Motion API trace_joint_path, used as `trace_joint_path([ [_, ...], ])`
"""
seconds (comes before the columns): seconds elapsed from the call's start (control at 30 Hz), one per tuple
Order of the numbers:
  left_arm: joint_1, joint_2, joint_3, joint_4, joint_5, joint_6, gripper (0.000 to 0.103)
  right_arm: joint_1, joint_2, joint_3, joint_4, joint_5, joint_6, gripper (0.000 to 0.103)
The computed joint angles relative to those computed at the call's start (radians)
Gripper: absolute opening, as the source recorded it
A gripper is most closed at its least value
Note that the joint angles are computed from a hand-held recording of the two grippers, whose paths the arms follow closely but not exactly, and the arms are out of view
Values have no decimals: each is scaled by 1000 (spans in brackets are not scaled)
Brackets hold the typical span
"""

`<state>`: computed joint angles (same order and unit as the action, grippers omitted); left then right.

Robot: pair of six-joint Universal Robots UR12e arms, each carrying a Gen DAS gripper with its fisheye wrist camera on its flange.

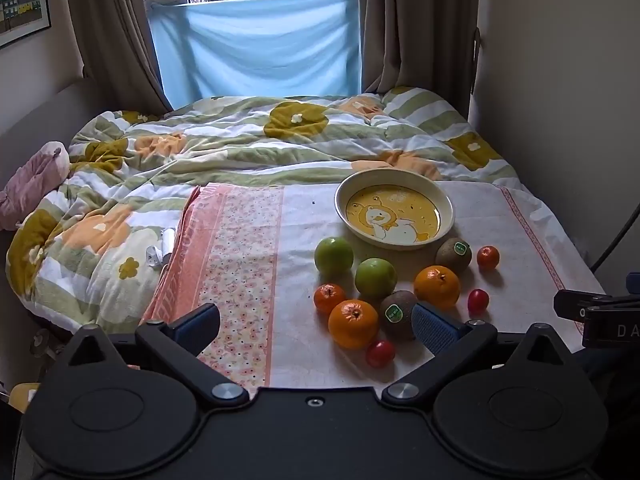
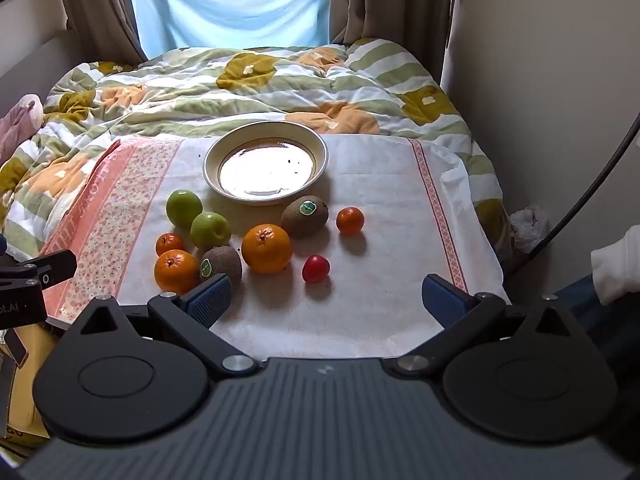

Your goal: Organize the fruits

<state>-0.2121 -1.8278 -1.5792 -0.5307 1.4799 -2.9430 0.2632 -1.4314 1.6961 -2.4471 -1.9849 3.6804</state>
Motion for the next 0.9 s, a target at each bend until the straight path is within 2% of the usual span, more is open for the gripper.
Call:
trace_joint_path([
  [0.07,-4,-2,4,-7,13,0,103,-1,1,1,-2,-1,-8,103],
  [0.1,3,-3,6,-12,-20,-8,103,-2,1,1,-4,-1,-12,103],
  [0.23,10,-4,5,-2,-41,-10,103,-6,6,-1,2,-12,-19,103],
  [0.53,1,-5,7,8,-33,-10,103,1,9,-18,14,-18,0,103],
  [0.9,-5,-14,19,-1,-22,-2,103,-14,9,-7,-8,4,-15,103],
])
